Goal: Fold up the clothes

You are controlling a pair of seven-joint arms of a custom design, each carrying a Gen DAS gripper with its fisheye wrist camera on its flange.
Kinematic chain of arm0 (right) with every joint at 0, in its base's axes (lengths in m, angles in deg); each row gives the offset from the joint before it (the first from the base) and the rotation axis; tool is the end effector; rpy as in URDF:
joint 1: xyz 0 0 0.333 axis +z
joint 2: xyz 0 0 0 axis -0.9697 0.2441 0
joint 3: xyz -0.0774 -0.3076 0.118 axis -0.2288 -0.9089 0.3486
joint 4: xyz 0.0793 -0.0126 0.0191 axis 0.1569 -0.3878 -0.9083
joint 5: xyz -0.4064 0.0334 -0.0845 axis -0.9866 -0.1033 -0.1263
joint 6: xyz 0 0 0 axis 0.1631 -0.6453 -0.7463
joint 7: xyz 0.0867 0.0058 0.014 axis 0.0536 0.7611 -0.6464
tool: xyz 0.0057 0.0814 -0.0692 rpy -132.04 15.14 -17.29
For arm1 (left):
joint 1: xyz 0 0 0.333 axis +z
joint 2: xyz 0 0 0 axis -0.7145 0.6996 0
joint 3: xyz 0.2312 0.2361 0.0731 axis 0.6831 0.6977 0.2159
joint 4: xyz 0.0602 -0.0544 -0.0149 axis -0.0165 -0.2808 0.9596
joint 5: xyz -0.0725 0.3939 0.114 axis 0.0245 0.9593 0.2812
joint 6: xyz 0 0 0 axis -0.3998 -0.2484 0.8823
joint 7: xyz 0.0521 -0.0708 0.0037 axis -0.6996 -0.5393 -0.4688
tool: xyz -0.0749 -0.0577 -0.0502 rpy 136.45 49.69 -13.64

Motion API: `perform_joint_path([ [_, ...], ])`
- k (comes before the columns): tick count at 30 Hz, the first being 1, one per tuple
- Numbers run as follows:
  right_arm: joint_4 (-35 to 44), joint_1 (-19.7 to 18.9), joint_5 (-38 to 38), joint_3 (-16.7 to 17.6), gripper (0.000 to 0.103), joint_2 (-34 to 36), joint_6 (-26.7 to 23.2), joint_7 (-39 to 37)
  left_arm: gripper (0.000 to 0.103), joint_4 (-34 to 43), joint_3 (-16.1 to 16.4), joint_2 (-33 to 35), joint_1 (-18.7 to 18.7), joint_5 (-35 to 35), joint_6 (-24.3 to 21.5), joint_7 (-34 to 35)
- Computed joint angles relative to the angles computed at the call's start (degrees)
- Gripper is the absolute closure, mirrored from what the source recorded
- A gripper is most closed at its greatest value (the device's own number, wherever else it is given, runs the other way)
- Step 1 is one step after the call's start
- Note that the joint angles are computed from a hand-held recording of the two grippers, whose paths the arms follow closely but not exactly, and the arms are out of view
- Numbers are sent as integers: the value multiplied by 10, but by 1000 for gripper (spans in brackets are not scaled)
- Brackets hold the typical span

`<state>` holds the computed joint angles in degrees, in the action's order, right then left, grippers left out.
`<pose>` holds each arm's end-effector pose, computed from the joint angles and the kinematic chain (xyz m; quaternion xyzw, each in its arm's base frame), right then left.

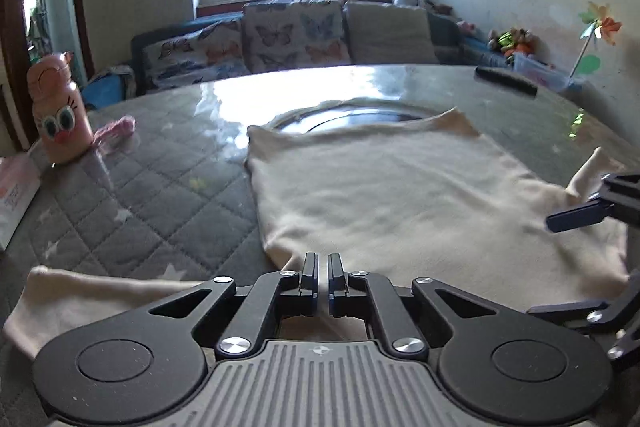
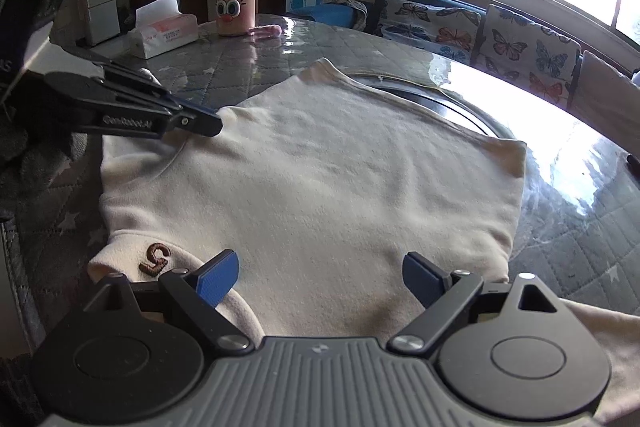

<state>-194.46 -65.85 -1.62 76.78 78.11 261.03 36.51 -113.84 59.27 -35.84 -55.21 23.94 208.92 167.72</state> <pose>0.6292 0.1017 0.4469 -0.7439 0.5468 -0.2475 0.2939 0.7629 -0.3235 0.4551 -0.4170 0.8053 -0.3758 0.1907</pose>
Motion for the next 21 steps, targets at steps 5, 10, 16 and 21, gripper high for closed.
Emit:
perform_joint_path([
  [5,-7,-7,20,7,12,-8,-9,-15,98,-48,-14,-28,24,-16,20,-1],
  [10,-10,-7,32,5,12,-15,-8,-18,96,-53,-24,-34,29,-22,30,8],
  [16,-15,-4,19,2,12,-18,-16,-10,96,-34,-3,-22,10,-3,14,-5],
  [21,-31,2,-7,-5,12,-35,-5,4,84,-103,-52,-60,49,-17,53,53],
])
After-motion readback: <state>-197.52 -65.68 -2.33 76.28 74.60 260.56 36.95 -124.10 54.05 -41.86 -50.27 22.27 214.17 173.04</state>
